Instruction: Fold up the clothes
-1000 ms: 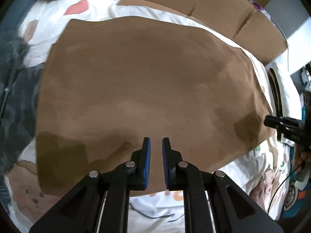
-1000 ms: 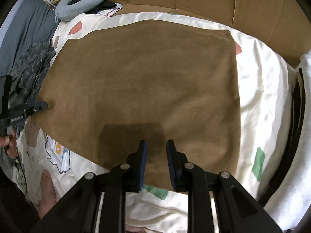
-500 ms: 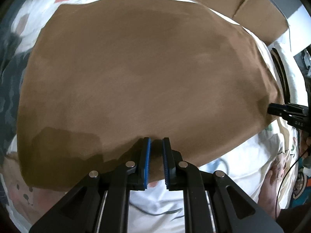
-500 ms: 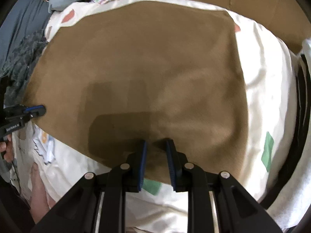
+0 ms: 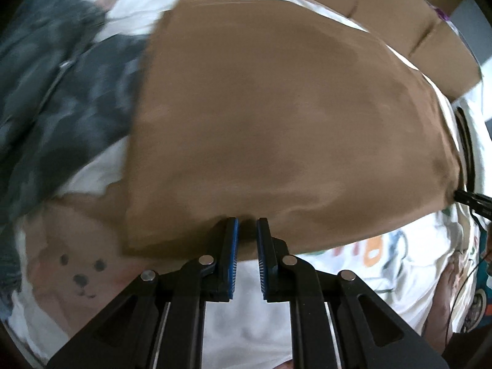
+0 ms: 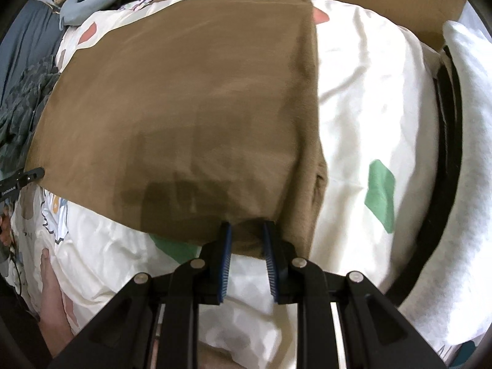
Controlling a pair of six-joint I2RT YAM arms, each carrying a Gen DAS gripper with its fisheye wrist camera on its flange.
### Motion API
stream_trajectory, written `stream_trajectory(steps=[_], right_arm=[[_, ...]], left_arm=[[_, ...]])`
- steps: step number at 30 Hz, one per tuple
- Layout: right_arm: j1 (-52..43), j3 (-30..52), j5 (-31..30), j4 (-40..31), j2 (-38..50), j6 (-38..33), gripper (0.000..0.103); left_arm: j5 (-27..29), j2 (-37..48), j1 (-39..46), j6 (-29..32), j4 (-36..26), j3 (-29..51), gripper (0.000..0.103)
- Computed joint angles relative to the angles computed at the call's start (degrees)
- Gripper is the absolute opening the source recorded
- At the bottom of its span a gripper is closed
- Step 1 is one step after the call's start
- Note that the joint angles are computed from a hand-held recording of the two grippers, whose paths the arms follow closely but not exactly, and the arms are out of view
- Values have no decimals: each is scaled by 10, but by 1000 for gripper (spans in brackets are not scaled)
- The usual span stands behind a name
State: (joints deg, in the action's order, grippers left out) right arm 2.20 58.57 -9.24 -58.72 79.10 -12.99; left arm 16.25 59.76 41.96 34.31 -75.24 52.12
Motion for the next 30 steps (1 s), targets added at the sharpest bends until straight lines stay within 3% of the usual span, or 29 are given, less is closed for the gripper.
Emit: stream_trajectory(steps=[6,9,15,18,24,26,30], right_arm=[[-24,-8,0,-3,-10,-5,19],[-32,-8,-2,-7,-10,-6,19],[-22,-2,15,-17,-19,1,19],[-15,4,14,-21,-34,21,19],[47,8,-11,-23,-53,48,19],[79,7,-14,-17,-56,66,19],[130,4,-16,-2,-51,102,19]], left_arm=[[-16,23,112,77,13,8,12],[-17,40,143,86,25,13,11],[-34,32,126,69,13,37,12],[-9,34,120,66,-22,77,12],[20,10,10,-22,-33,73,12],[31,3,2,-12,-33,55,12],[41,11,-113,-79,-1,34,12]])
